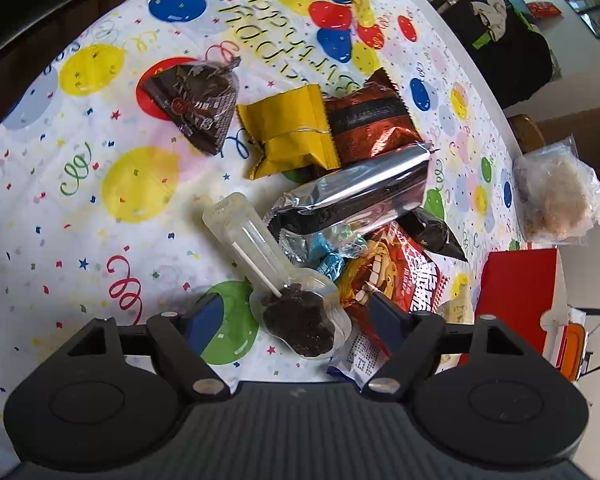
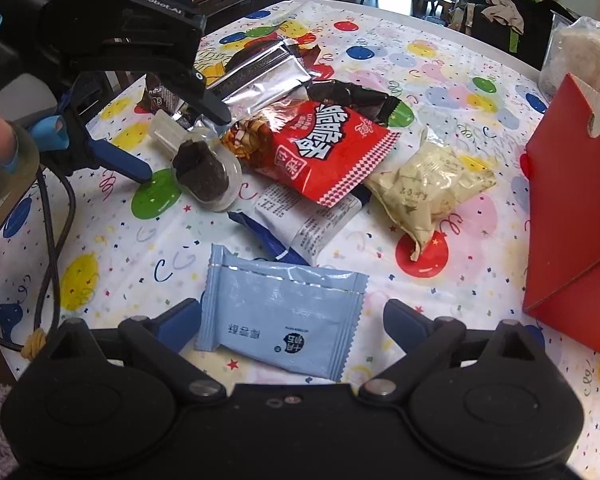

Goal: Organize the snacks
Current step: 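Grasp the clear-wrapped candy stick with left tool while right tool grasps the light blue sachet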

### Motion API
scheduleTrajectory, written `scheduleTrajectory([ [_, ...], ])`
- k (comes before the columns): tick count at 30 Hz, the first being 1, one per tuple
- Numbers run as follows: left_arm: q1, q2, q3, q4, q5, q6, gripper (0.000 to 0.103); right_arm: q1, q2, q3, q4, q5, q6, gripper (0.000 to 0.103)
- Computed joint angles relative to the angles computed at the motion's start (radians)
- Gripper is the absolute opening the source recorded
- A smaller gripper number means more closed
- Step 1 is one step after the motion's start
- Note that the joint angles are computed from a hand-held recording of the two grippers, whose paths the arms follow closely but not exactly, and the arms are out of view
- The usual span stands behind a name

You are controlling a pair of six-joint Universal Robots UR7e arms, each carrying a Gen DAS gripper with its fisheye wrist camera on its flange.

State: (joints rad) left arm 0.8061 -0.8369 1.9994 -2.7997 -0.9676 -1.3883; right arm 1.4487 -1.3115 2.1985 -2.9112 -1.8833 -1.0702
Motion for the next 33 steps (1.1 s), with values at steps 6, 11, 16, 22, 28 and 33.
scheduleTrajectory([
  [6, 0.001, 0.008, 0.002, -0.01, 0.004, 0.004, 0.065, 0.005, 0.008, 0.001, -0.007, -0.003, -0.012, 0.094],
  [11, 0.0, 0.011, -0.003, 0.003, 0.008, 0.007, 0.05, 0.011, 0.016, 0.002, -0.012, -0.014, -0.011, 0.093],
  [16, -0.001, 0.009, 0.005, -0.009, 0.01, 0.005, 0.05, 0.01, 0.01, 0.008, -0.014, -0.006, -0.014, 0.087],
  [22, -0.005, -0.002, 0.036, -0.049, 0.013, 0.001, 0.05, 0.0, -0.012, 0.014, 0.007, 0.03, -0.01, 0.071],
  [28, -0.018, -0.022, 0.066, -0.05, 0.02, -0.012, 0.049, -0.005, -0.034, 0.023, 0.017, 0.052, -0.006, 0.06],
  [33, -0.036, -0.045, 0.095, -0.051, 0.034, -0.013, 0.049, -0.008, -0.062, 0.036, 0.022, 0.072, 0.012, 0.051],
])
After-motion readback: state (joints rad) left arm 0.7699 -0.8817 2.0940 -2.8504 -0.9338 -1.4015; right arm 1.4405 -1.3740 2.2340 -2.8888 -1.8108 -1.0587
